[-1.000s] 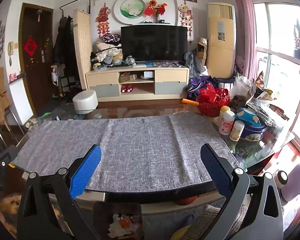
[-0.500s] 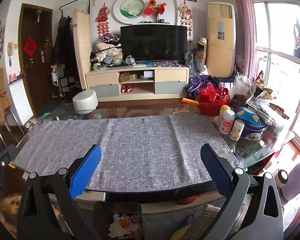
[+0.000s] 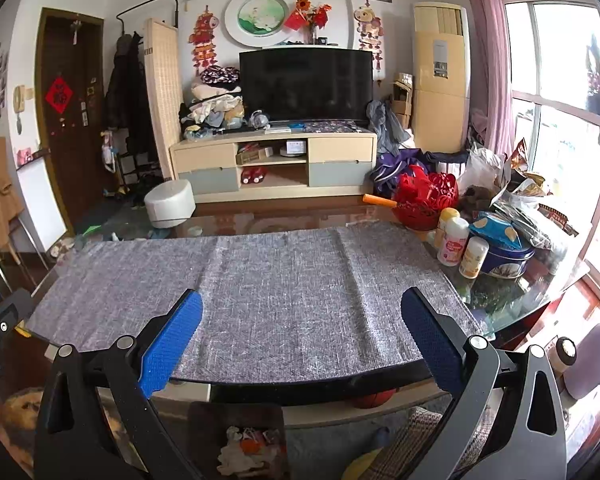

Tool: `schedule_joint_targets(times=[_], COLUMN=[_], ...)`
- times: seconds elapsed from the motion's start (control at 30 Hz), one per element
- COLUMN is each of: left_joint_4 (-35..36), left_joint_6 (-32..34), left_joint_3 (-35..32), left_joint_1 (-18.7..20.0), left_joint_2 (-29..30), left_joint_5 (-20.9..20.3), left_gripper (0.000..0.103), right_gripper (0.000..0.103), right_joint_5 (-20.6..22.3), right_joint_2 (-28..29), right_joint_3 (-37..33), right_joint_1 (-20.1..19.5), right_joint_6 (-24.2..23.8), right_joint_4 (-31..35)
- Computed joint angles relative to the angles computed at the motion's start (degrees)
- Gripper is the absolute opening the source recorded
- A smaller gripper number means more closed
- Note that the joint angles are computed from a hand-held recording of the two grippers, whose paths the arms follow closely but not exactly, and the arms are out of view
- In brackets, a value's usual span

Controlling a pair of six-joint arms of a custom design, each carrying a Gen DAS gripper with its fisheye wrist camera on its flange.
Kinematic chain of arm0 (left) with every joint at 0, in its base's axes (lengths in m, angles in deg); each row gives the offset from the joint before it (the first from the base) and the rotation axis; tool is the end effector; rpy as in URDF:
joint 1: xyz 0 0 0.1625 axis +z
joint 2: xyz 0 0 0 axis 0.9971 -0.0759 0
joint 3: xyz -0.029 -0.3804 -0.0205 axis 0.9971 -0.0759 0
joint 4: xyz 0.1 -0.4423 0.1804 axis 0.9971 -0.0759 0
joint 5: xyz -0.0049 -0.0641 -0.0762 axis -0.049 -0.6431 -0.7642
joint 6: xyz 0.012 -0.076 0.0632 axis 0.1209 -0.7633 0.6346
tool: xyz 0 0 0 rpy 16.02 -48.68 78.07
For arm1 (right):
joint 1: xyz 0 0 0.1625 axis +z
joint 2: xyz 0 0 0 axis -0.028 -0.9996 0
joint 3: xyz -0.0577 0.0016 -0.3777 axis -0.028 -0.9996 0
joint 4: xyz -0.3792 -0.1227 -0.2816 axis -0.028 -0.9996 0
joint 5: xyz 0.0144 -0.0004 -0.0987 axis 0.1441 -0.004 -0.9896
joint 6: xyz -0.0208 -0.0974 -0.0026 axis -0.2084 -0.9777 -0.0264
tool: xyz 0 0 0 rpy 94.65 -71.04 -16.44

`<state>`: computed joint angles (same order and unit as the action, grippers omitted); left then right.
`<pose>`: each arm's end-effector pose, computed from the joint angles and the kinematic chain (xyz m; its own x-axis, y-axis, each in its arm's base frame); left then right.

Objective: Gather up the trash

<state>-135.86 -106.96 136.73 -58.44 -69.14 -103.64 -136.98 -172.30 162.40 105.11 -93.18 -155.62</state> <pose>-0.4261 -0.4712 0.1730 -0.7267 0.0491 -0.6853 0.6161 0.4878 -0.6184 0.1945 -0.4926 0.3926 -0.7408 0.1084 0.6629 -0.5362 0.4988 -0.6809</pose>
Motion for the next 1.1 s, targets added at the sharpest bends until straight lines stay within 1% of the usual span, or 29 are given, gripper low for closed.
schedule_joint_targets(times=[0.1,0.2,0.37,0.5,0.77,0.97,1.1], left_joint_4=[-0.3,0.0,-1.6,-1.8,-1.6,0.0,0.4], left_joint_6=[0.2,0.3,0.7,0.7,0.4,-1.6,-1.6], left_joint_3=[0.0,0.0,0.4,0.4,0.5,0.2,-0.1], left_joint_1=[0.1,-0.1,-0.1,-0.1,-0.1,-0.1,0.0], left_joint_2=[0.0,0.1,-0.1,-0.2,-0.4,-0.5,-0.2], left_joint_5=[-0.6,-0.1,-0.7,-0.1,-0.5,-0.5,-0.9], left_gripper=[0.095,0.095,0.095,0.094,0.094,0.094,0.094], right_gripper=[0.100,0.100,0.100,0.100,0.100,0.100,0.100], right_joint_5=[0.0,-0.6,-1.2,-1.2,-1.1,-1.4,-1.4], right_joint_2=[0.0,0.1,0.3,0.4,0.6,0.5,0.5], right_joint_3=[0.0,0.0,-0.1,-0.2,-0.3,0.2,0.3], right_joint_1=[0.0,0.1,0.3,0.3,0.3,0.4,0.4], right_joint_6=[0.1,0.1,0.7,0.7,0.8,1.0,1.1], right_joint_4=[0.1,0.0,0.1,0.0,-0.1,-0.6,-0.7])
